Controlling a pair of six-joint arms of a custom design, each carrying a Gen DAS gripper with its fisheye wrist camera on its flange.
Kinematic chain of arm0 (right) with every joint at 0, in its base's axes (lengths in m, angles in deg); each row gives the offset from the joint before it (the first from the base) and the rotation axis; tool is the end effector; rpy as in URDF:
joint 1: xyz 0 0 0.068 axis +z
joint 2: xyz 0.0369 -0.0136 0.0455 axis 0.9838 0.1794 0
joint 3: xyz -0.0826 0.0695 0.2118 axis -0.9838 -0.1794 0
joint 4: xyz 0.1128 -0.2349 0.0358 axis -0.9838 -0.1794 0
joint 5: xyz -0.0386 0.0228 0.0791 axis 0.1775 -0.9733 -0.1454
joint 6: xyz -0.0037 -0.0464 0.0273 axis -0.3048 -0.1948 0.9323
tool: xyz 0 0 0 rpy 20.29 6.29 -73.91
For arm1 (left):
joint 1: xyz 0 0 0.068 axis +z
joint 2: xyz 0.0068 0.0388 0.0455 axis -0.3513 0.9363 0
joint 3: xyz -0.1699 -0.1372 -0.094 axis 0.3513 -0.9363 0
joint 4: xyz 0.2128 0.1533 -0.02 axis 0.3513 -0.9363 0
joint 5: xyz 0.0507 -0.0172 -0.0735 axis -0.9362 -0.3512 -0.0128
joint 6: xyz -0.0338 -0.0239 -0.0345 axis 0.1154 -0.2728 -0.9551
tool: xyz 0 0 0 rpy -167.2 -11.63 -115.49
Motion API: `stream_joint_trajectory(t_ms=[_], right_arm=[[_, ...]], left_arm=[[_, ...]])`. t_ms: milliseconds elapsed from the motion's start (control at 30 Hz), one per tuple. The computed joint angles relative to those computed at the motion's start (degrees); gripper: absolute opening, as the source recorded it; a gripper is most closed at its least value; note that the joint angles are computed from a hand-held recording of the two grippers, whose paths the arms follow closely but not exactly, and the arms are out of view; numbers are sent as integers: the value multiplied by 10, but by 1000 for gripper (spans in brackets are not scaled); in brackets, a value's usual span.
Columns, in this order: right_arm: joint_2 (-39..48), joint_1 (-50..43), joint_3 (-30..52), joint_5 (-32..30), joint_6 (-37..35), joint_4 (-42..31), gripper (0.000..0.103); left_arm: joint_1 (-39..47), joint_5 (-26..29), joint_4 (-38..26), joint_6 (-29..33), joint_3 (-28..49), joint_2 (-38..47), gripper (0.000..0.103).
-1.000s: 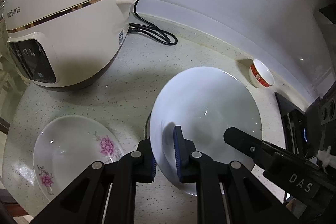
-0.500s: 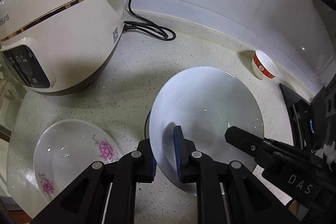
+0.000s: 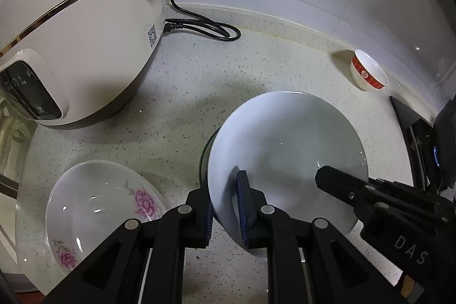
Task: Organize plates and bowls
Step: 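Carry the plain white bowl with both grippers to the bowl stack, then lower the plain white bowl into the stack and open both grippers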
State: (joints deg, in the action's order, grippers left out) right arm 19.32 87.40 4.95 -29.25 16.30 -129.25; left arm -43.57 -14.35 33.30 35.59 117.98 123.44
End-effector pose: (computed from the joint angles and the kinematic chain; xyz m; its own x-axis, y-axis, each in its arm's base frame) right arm 0.3115 0.0483 0.2169 -0.8892 0.2579 -0.3778 0.1378 0.9386 0.3163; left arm 0.3291 -0.1416 0.1981 -0.8666 0.1837 -0.4639 0.2691 0.9550 -0.1244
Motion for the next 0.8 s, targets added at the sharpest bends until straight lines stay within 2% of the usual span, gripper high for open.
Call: stream_joint_trajectory(t_ms=[200,333,400,667,800], right_arm=[[3,0,3,-1,-2,-2,17],[-8,4,1,6,-3,0,22],[-13,10,2,13,-6,0,22],[-22,5,-4,11,0,1,23],[-27,1,-6,9,2,2,24]], left_arm=[[1,1,-3,0,3,3,17],[5,7,-5,-6,3,3,18],[10,19,-3,-12,1,1,22],[16,32,3,-24,-6,-6,24],[15,34,7,-22,-7,-10,31]])
